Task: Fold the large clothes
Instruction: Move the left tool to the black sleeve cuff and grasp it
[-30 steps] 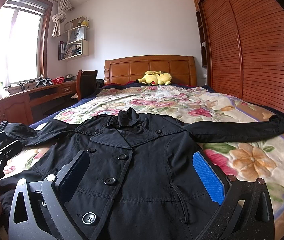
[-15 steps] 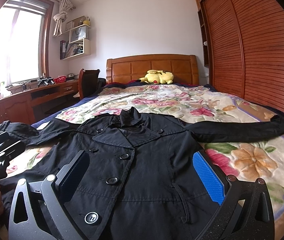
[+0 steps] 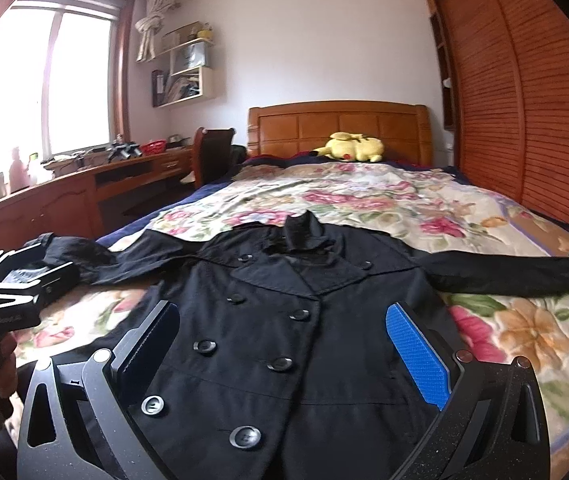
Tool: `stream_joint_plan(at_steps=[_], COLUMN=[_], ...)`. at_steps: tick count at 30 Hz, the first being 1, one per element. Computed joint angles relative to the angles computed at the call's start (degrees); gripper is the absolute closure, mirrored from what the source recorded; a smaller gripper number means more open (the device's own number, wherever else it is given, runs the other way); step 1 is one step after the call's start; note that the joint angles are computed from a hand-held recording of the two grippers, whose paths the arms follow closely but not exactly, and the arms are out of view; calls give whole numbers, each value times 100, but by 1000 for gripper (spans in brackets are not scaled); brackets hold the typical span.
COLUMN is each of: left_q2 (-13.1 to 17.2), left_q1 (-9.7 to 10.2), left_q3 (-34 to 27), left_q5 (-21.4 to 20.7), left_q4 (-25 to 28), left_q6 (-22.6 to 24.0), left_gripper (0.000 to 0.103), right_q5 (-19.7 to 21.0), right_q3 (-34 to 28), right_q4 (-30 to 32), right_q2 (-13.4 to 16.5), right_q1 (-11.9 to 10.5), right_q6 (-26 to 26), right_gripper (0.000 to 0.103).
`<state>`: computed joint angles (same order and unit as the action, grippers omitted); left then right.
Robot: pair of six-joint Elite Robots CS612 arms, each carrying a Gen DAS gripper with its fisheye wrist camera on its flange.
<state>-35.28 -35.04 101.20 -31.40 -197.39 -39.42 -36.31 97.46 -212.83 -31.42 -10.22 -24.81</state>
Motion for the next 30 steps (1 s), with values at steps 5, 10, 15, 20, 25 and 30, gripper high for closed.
stream_joint_plan(at_steps=[5,10,15,20,25,30], left_q2=[-127,-259,-389,-509,-667,-860], left_q1=[56,138,273,406,622,846], left_q3=[238,487,713,920,1171,1395], left_q5=[-26,-89,-286,-304,-540,-782], left_q4=[67,161,334,643,848,1047], left_q6=[-30,-96,-266,-469,-767,-1067], left_gripper=[0,0,0,0,0,0], right_q5=[121,262,261,165,134,272], right_q3=[10,-43,-99,-203,-315,-316], right_q4=[278,425,687,1050,1480,1866], right_q2=[-79,-108,-80,-62,-101,-151], right_q1=[64,146,274,402,485,429], right_q6=[-168,-204,-606,-963,-1231,-1738], right_gripper=[0,0,0,0,0,0])
